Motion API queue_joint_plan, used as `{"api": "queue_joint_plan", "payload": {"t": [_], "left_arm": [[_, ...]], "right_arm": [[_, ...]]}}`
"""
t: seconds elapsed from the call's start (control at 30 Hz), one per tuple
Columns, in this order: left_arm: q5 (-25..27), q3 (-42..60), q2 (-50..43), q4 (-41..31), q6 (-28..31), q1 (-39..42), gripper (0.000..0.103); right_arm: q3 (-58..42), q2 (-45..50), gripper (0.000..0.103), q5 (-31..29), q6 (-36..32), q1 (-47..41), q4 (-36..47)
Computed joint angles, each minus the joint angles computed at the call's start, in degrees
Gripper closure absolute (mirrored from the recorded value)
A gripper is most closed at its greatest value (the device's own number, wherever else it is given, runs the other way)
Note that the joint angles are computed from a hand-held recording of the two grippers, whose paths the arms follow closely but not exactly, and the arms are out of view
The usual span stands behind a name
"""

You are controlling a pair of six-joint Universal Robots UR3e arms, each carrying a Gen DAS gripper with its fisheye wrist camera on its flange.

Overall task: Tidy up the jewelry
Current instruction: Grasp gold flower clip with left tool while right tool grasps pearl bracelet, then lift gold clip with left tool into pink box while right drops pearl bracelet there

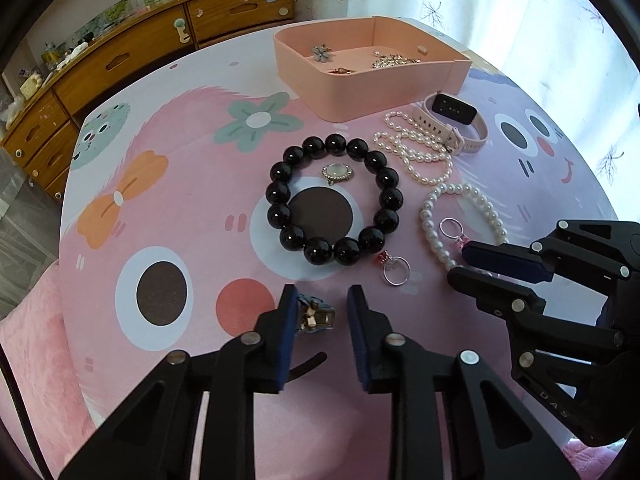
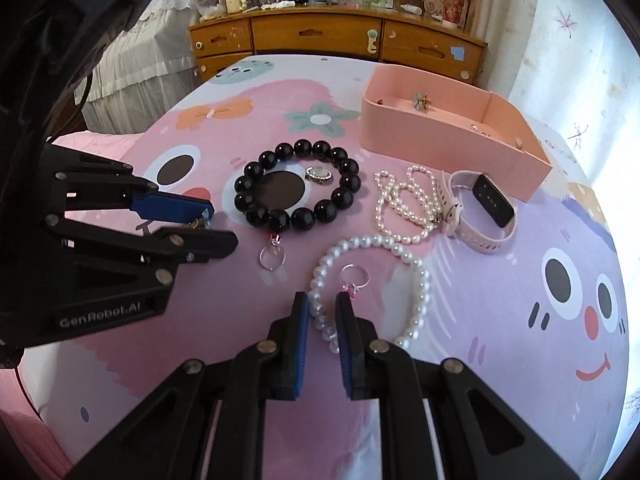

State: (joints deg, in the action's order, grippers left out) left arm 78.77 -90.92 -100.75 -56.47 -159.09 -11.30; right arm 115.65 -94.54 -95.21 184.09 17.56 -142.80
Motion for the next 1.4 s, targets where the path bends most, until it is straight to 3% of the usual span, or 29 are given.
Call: {"api": "queue_joint_plan", "payload": {"t": [0.23, 0.9, 1.2, 1.4], "left_arm": [[-1.01, -0.62, 0.36, 0.39, -0.62, 0.93, 0.086], [-4.61, -1.83, 3.49, 0.5, -3.77, 3.88, 0.086], [-4.68, 2.23, 4.16, 0.82, -6.61, 2.85, 0.086], [-3.68, 11.5, -0.6, 0.83, -10.27, -0.45, 0.086]], "right_arm": [[-0.38, -0.07, 0.096, -0.03, 0.1, -0.18, 1.03], [-2.87, -9.37, 0.096, 15.48, 0.72, -11.71, 10.44], [-2.64, -16.16, 0.096, 31.19, -1.64, -20.98, 8.76], [-8.64, -15.91, 0.096, 38.02, -4.22, -25.87, 9.77]]}}
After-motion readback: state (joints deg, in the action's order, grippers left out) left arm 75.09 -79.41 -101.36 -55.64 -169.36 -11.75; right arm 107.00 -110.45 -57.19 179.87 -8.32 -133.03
